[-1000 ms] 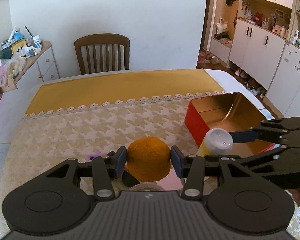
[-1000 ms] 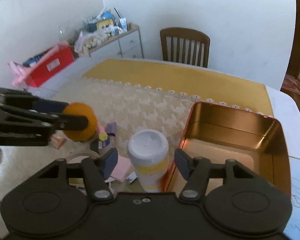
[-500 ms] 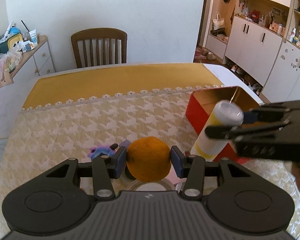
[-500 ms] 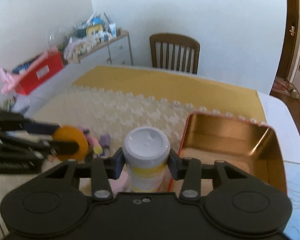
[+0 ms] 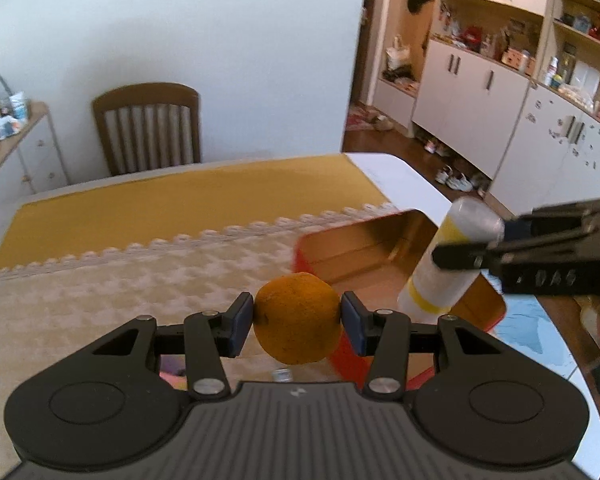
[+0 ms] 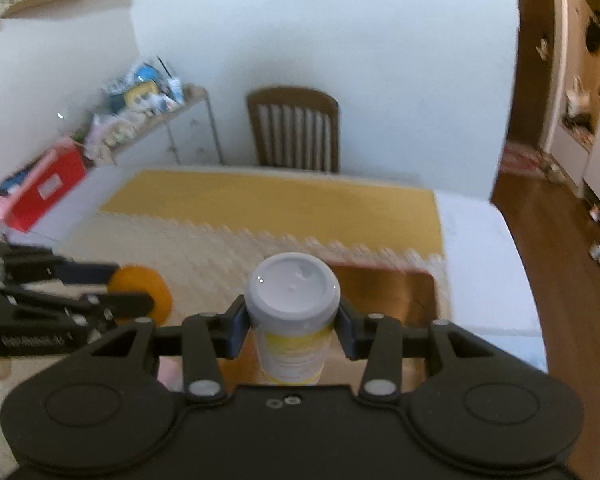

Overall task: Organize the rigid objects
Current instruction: 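Lower the bottle into the red tin with the right tool while the left tool places the orange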

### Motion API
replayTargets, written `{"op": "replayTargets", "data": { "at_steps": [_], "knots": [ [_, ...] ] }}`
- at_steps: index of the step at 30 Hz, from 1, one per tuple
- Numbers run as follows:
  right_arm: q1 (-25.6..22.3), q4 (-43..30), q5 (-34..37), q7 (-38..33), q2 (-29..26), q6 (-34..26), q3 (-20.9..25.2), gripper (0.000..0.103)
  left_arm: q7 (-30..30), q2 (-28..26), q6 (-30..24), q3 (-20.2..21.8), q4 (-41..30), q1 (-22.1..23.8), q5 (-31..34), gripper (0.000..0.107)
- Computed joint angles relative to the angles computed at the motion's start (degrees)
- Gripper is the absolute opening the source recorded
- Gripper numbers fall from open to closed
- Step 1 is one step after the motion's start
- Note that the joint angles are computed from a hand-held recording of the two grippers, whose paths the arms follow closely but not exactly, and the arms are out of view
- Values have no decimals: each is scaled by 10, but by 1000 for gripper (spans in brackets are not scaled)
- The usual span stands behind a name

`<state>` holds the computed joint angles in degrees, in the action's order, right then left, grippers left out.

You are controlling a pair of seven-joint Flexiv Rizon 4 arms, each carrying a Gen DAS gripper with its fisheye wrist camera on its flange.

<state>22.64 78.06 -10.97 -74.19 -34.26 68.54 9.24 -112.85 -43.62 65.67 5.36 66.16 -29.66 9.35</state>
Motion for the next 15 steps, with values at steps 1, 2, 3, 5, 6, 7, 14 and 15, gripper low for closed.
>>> {"op": "replayTargets", "data": {
  "at_steps": [1,2,3,5,6,7,14,15],
  "knots": [
    [-7,4,4,-5,1,-8,3,44,5,-12,-11,-5,-18,0,-4,47],
    [-12,9,6,-11,2,-14,5,44,9,-26,-26,-9,-40,-1,-9,47],
    [-18,11,9,-23,2,-21,10,44,13,-42,-41,-12,-66,-2,-14,47],
    [-24,13,16,-37,2,-35,16,44,22,-72,-65,-18,-113,-4,-22,47],
    [-29,11,21,-47,0,-43,21,44,27,-86,-76,-22,-134,-4,-26,47],
    [-34,8,28,-58,-2,-52,25,44,31,-99,-86,-23,-154,-5,-29,47],
    [-54,-32,77,-125,-23,-95,50,44,33,-209,-196,-14,-337,-10,-43,47],
    [-56,-41,85,-136,-27,-101,53,44,33,-224,-213,-13,-363,-10,-43,47]
  ]
}}
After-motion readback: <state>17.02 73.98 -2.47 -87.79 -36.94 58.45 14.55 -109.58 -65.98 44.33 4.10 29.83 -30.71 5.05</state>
